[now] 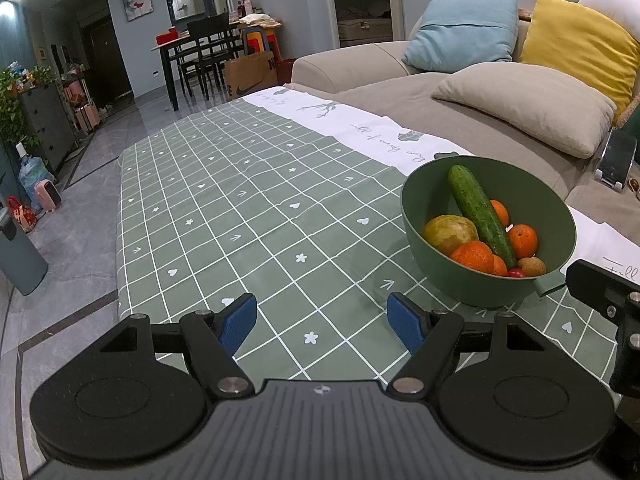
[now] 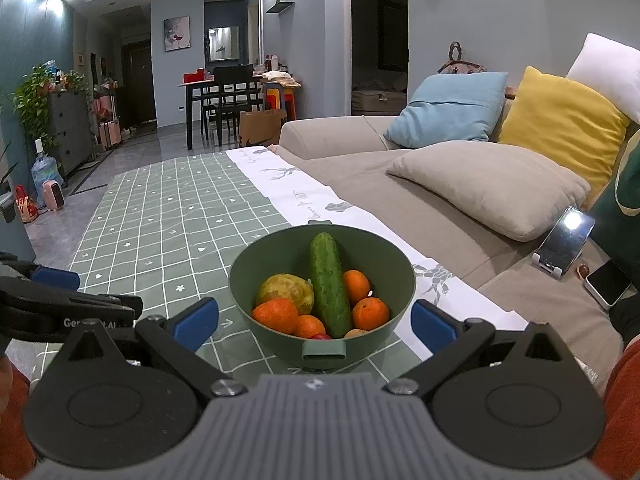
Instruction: Organize fruits
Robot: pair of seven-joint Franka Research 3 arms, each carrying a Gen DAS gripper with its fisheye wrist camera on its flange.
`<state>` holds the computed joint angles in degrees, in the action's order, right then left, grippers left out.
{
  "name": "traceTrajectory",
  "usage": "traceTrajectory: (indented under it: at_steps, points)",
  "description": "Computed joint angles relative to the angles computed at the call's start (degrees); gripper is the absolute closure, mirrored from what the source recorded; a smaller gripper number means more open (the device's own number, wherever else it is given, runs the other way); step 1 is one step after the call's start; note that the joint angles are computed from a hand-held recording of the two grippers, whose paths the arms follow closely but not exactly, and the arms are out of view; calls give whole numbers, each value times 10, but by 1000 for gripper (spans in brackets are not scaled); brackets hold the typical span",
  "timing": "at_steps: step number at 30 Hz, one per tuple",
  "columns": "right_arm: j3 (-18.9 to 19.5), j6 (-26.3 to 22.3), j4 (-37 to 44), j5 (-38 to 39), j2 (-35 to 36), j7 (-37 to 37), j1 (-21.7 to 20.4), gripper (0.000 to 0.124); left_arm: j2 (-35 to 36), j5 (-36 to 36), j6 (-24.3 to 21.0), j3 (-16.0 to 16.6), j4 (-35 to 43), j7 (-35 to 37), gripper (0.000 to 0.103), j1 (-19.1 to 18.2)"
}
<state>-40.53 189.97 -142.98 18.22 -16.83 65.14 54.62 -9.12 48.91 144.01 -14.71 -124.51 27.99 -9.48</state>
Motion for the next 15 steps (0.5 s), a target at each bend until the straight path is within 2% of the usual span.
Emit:
traceTrajectory:
  at_steps: [15]
  points:
    - [-10, 0, 2, -1, 1, 0, 10, 26, 0, -1, 0, 0, 0, 1, 16, 0]
